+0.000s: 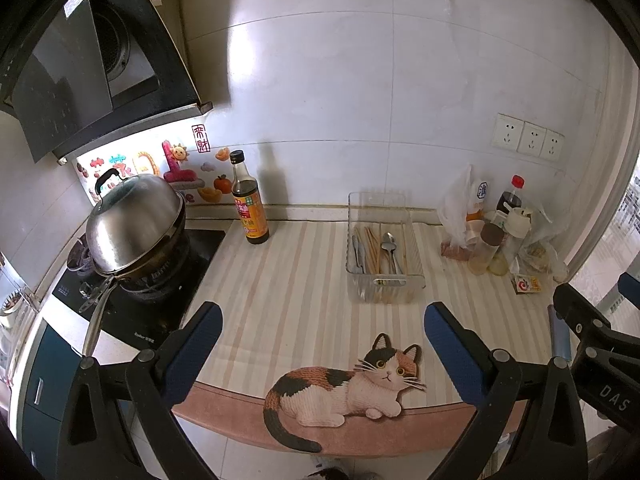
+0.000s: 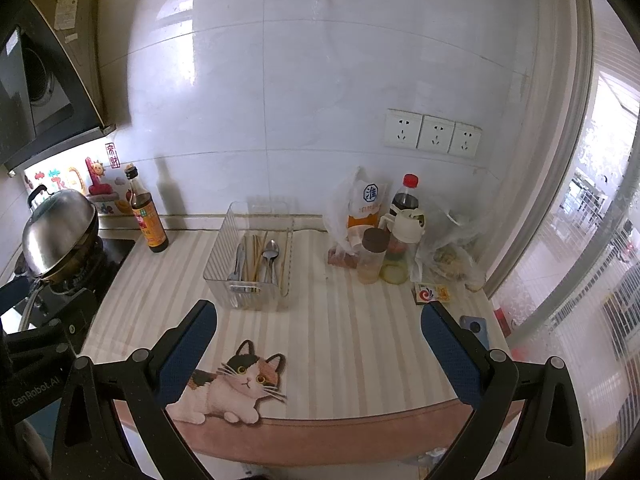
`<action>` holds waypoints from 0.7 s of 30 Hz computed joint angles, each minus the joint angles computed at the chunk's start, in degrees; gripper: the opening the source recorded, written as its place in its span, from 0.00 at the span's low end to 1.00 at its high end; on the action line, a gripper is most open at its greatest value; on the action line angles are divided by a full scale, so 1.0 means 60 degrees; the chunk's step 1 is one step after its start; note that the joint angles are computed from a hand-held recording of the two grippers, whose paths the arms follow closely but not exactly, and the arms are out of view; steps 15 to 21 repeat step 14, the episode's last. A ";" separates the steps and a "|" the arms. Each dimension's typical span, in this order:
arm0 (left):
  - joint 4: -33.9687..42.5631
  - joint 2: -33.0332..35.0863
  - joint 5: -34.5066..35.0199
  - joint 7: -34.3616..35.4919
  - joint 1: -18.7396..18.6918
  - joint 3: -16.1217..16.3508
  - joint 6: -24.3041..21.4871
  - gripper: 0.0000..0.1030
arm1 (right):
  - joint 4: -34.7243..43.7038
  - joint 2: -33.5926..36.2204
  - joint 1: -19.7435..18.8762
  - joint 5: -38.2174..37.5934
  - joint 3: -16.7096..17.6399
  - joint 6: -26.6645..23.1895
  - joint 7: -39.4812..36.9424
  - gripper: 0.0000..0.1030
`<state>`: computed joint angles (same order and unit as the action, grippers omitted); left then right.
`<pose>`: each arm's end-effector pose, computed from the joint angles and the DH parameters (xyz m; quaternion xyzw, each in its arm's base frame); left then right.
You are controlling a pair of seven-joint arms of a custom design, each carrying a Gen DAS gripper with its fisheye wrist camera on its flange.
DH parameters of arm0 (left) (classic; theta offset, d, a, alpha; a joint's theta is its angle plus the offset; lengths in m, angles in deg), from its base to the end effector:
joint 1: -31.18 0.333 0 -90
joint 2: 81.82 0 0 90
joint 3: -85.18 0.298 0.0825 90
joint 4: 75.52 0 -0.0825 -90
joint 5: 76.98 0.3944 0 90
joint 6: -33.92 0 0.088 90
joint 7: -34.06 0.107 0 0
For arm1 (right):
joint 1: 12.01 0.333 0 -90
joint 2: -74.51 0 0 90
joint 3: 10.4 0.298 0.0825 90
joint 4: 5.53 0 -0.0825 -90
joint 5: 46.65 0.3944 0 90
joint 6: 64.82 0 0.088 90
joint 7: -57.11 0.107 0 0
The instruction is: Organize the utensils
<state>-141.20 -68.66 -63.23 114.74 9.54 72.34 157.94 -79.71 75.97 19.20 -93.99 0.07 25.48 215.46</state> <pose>0.5589 -0.3421 0.7524 -0.4830 0.7811 -0.3159 0.2383 0.4681 0.3092 0.7584 -0.4352 0.7999 -0.3700 0.1841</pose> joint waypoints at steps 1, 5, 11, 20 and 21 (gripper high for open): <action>0.0000 -0.0003 -0.0002 0.0011 0.0002 0.0001 -0.0007 1.00 | -0.0028 -0.0020 0.0003 0.0009 0.0001 0.0004 -0.0004 1.00; -0.0016 -0.0015 -0.0049 0.0063 0.0023 -0.0004 0.0004 1.00 | -0.0037 -0.0036 0.0009 -0.0011 0.0014 -0.0035 0.0043 1.00; -0.0020 -0.0022 -0.0087 0.0099 0.0033 -0.0010 0.0001 1.00 | -0.0127 -0.0107 -0.0035 -0.0003 0.0030 -0.0014 -0.0007 1.00; -0.0150 -0.0126 -0.0140 0.0084 0.0067 -0.0013 0.0059 1.00 | -0.0121 -0.0109 -0.0050 0.0007 0.0045 -0.0025 -0.0010 1.00; -0.0150 -0.0126 -0.0140 0.0084 0.0067 -0.0013 0.0059 1.00 | -0.0121 -0.0109 -0.0050 0.0007 0.0045 -0.0025 -0.0010 1.00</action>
